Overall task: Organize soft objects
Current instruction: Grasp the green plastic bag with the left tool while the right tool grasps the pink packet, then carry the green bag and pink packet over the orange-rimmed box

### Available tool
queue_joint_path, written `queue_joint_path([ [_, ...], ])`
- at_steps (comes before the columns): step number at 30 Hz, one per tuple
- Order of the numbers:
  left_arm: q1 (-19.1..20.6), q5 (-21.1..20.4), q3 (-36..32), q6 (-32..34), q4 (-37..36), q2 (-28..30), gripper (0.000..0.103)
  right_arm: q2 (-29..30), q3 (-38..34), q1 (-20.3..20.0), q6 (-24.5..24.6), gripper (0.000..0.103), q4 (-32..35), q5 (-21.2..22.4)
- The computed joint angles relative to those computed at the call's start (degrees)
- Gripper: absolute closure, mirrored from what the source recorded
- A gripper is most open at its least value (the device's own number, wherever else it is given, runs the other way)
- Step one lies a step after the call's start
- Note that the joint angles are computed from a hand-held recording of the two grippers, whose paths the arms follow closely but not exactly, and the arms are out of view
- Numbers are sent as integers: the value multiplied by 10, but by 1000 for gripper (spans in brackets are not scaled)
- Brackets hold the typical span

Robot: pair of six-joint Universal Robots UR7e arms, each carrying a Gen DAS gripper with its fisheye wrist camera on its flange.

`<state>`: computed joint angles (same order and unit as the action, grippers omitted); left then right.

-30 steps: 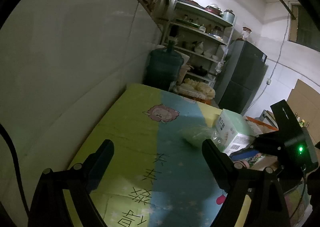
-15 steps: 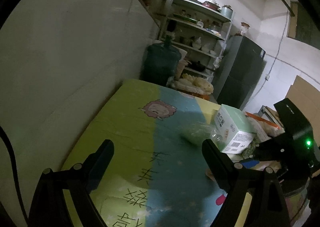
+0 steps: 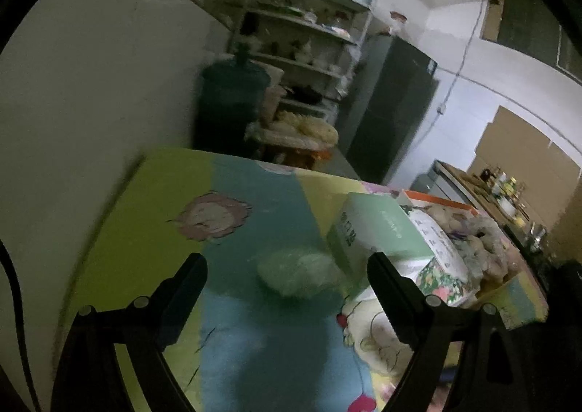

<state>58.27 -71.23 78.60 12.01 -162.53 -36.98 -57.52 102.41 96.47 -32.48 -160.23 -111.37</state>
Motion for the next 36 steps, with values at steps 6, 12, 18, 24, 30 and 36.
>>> queue_joint_path([
  [6,6,11,-72,-10,68,41,13,-44,65,-13,39,65,-78,34],
  [12,11,22,-120,-31,138,75,13,-66,99,-19,57,64,-108,56],
  [18,14,29,-130,-51,169,85,15,-72,127,-19,61,64,-139,72],
  [24,18,4,-105,-33,148,73,36,-74,132,-24,70,64,-146,80],
  [30,17,11,-76,-31,107,60,46,-71,127,-29,76,64,-151,85],
  [36,11,17,-42,-25,67,40,47,-70,127,-31,80,64,-159,87],
])
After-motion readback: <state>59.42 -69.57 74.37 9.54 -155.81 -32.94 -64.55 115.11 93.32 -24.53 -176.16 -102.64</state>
